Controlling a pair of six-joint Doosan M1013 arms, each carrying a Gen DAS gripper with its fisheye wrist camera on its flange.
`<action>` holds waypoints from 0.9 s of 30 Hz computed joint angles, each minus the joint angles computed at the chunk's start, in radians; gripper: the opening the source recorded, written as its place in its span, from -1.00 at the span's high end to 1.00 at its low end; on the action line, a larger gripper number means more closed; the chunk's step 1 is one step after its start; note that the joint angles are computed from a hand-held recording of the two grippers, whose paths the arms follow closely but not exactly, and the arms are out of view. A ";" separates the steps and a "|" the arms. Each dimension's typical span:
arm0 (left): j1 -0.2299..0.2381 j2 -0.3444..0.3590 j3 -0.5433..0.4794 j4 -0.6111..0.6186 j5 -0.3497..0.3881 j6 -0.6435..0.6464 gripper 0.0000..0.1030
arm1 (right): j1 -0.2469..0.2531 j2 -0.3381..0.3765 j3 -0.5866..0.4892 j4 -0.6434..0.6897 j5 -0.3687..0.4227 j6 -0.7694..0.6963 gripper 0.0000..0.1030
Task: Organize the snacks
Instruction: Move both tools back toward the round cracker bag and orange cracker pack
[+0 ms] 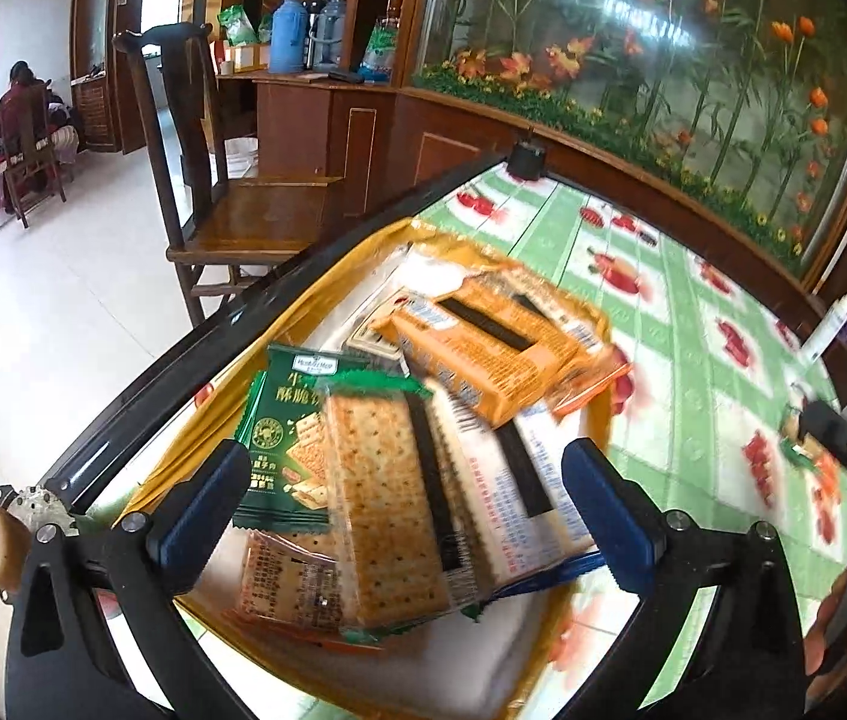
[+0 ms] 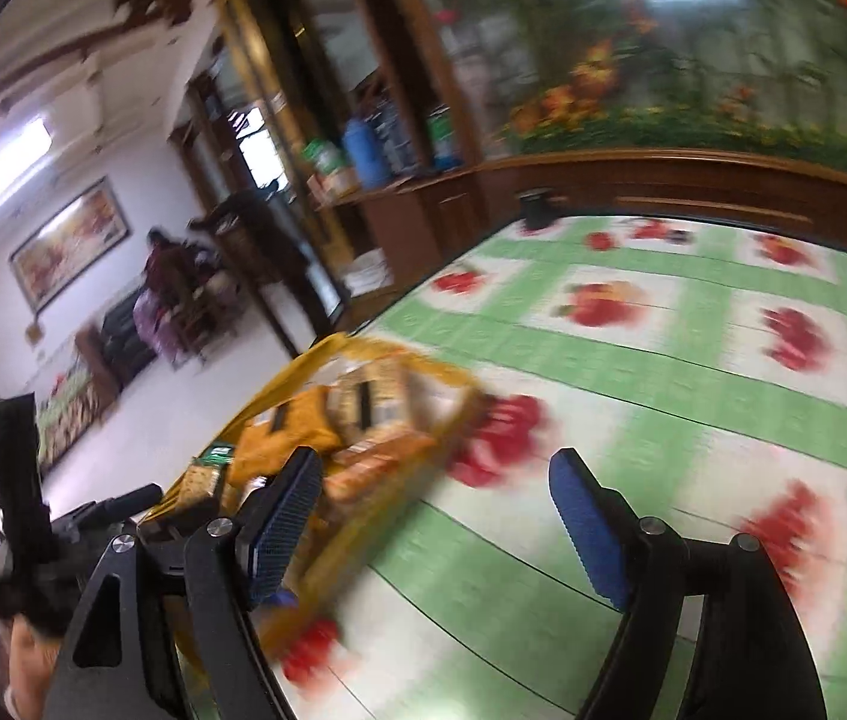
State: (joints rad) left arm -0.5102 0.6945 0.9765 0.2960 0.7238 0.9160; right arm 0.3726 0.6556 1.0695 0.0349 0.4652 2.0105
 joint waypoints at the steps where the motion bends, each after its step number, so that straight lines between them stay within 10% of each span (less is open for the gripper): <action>1: -0.002 -0.003 0.003 0.001 -0.007 -0.003 -1.00 | -0.006 -0.026 0.044 -0.048 -0.019 0.060 -0.56; 11: -0.076 0.029 -0.082 -0.132 -0.025 0.235 -1.00 | -0.076 -0.217 0.365 -0.517 -0.065 0.681 -0.58; 27: -0.171 0.093 -0.212 -0.174 0.058 0.462 -1.00 | -0.112 -0.310 0.505 -0.674 -0.080 0.896 -0.59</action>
